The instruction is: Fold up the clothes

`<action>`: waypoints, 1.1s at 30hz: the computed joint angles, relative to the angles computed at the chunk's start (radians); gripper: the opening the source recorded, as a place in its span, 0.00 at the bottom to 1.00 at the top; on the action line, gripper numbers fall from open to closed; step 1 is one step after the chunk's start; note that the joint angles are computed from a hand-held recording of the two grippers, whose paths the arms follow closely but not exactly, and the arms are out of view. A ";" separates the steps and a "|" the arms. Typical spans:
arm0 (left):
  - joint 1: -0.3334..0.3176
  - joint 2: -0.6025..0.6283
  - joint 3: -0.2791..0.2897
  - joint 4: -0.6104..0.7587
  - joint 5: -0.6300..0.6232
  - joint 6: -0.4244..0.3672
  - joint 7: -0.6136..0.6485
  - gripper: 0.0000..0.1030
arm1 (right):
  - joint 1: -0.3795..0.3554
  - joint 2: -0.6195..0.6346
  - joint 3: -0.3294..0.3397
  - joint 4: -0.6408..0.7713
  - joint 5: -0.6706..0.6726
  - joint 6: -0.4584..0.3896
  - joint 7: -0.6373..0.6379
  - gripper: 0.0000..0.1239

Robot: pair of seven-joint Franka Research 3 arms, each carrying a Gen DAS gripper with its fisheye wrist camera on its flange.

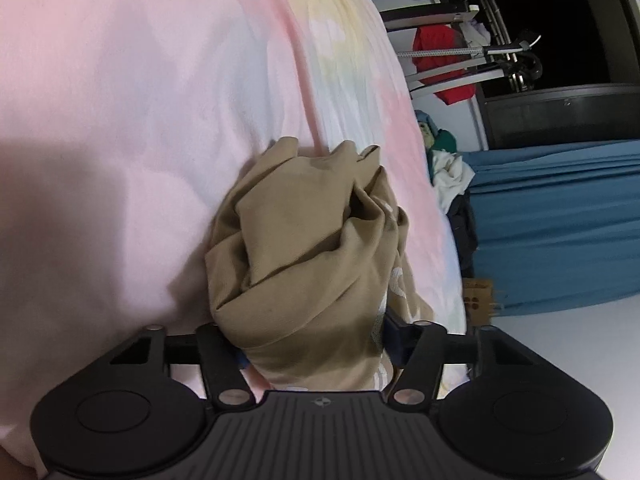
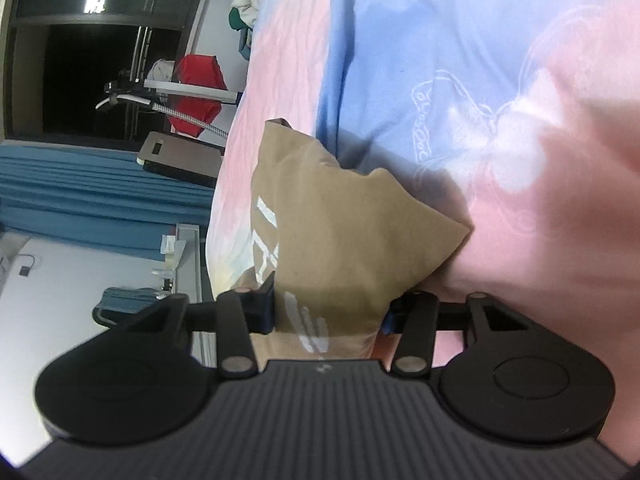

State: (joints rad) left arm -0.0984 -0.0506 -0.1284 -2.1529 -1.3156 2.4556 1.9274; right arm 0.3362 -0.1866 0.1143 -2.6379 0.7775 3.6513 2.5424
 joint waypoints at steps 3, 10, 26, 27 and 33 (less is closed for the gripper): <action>-0.001 -0.016 0.002 -0.007 0.005 0.001 0.012 0.43 | 0.010 -0.026 0.001 -0.026 -0.009 0.012 0.021 0.33; 0.004 -0.084 0.036 -0.042 -0.032 -0.070 0.039 0.37 | 0.037 -0.091 0.044 -0.078 0.076 0.051 0.035 0.33; -0.016 -0.142 0.077 -0.018 -0.040 -0.250 -0.032 0.36 | 0.050 -0.287 0.075 -0.092 0.345 0.006 -0.196 0.33; -0.022 -0.121 0.066 0.011 -0.042 -0.252 -0.055 0.36 | 0.031 -0.309 0.065 -0.094 0.346 -0.016 -0.212 0.33; -0.086 0.061 -0.045 0.262 0.064 -0.231 -0.239 0.36 | -0.253 -0.457 0.101 -0.084 0.434 -0.232 -0.388 0.33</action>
